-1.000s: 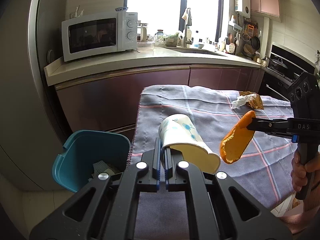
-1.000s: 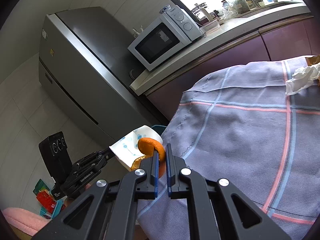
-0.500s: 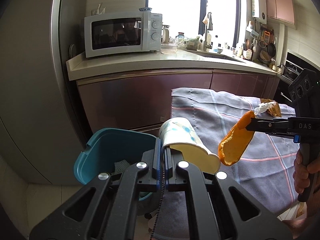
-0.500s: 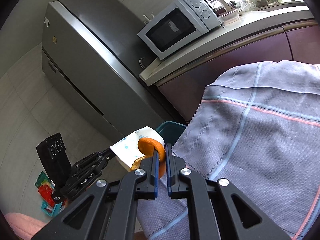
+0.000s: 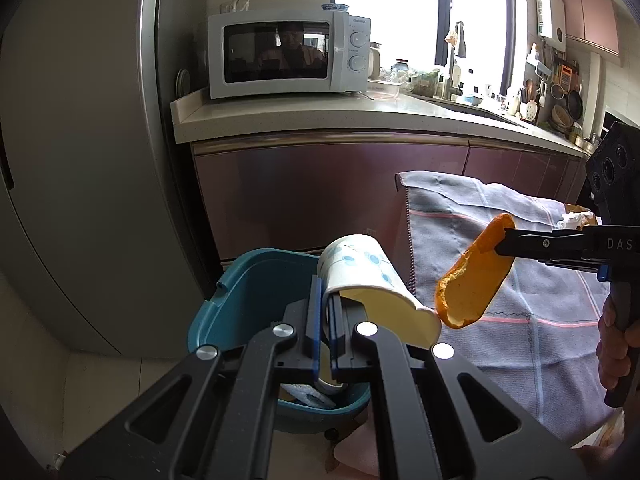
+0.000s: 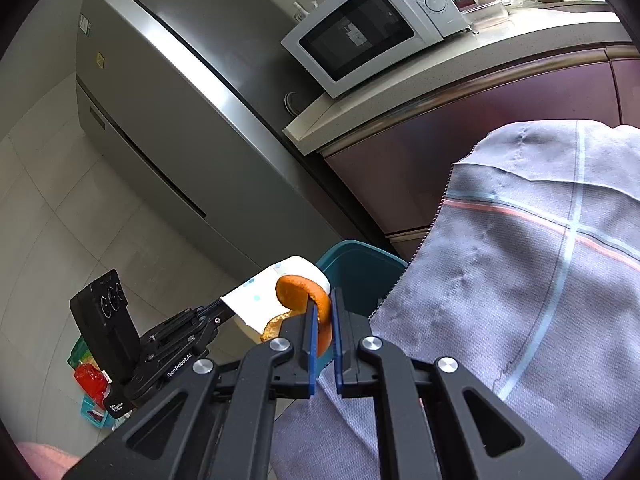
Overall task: Collect trash
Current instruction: 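Carry the paper cup and orange peel in both tools over the teal bin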
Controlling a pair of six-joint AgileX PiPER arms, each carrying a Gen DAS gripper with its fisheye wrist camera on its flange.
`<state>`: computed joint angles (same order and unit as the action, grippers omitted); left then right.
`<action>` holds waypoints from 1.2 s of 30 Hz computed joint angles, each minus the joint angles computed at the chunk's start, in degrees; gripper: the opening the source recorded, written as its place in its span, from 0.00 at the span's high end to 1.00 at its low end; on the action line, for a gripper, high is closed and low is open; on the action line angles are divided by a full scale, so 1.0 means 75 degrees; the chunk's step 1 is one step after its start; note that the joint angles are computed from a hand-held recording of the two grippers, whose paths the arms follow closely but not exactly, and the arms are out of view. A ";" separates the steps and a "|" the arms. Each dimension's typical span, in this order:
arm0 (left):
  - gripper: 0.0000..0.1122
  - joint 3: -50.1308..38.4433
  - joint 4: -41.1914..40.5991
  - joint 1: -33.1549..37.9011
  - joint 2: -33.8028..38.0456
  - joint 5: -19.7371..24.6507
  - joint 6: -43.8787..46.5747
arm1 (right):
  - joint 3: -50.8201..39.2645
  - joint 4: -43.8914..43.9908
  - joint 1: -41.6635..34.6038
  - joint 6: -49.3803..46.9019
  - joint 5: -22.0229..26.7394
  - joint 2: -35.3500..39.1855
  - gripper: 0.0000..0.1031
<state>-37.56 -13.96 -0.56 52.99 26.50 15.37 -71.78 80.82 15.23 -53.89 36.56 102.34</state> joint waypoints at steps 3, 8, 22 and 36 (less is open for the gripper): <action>0.97 0.0025 -0.0298 0.0288 0.0265 -0.0148 0.0434 | -0.0458 -0.0418 0.0198 0.0456 -0.0077 0.0331 0.95; 0.97 0.0084 -0.0871 0.0728 0.0790 -0.0405 0.1165 | -0.1124 -0.1112 0.0430 0.1195 -0.0144 0.0846 0.95; 0.97 0.0155 -0.1213 0.1019 0.1650 -0.0882 0.1531 | -0.2566 -0.2665 0.0793 0.2855 -0.0084 0.1908 0.95; 0.96 0.0003 -0.1021 0.0955 0.2671 -0.1286 0.1269 | -0.4266 -0.4399 0.1070 0.4711 0.0347 0.2996 0.94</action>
<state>-37.54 -21.62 6.60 73.03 16.85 24.89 -103.78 47.83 23.25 -18.56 39.16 124.80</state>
